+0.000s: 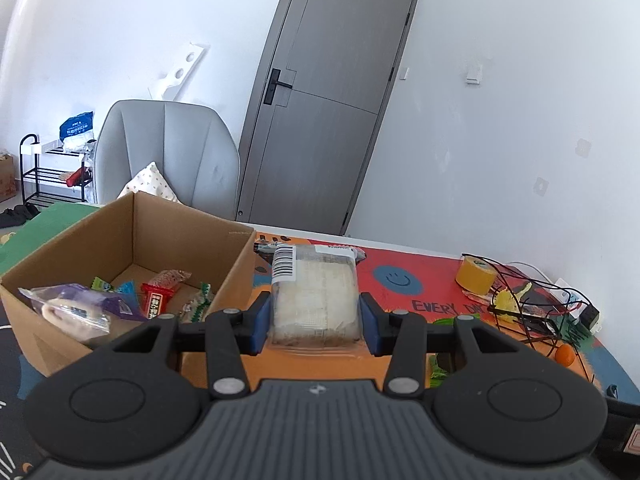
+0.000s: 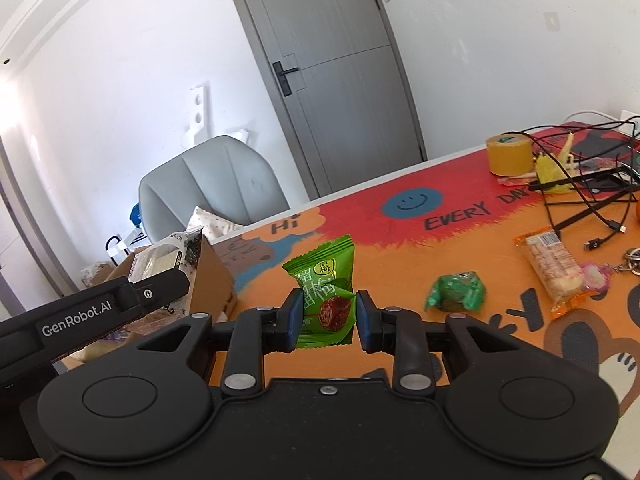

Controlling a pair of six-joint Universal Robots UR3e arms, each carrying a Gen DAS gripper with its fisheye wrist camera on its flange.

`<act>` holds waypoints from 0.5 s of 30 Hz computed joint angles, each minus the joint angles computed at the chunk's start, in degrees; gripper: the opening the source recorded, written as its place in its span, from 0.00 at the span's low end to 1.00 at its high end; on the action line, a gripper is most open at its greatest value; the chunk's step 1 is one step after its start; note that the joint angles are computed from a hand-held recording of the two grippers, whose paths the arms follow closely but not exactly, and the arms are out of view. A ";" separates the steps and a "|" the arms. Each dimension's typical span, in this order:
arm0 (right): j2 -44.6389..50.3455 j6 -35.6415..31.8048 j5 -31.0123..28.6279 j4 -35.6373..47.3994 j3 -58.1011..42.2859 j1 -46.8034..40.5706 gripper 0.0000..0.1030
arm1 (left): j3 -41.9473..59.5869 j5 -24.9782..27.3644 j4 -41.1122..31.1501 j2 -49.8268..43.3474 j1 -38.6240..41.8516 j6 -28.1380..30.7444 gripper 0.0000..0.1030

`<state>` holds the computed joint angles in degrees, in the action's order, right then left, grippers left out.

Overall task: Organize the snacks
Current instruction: 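Carry both packets over the box and open both tools to drop them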

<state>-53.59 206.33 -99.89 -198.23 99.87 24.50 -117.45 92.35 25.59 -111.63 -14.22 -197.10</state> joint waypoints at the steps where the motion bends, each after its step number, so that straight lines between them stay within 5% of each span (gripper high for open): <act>1: 0.18 -0.05 -0.25 0.41 -0.75 0.47 0.28 | -0.78 -0.32 0.35 0.67 0.46 -0.05 0.43; 15: 5.18 -0.13 -3.71 7.00 -14.57 6.68 0.28 | -9.09 -7.03 2.84 8.32 11.00 2.30 0.44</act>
<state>-48.41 206.20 -103.60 -191.23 85.30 31.18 -126.54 85.32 28.43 -103.31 -3.22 -194.80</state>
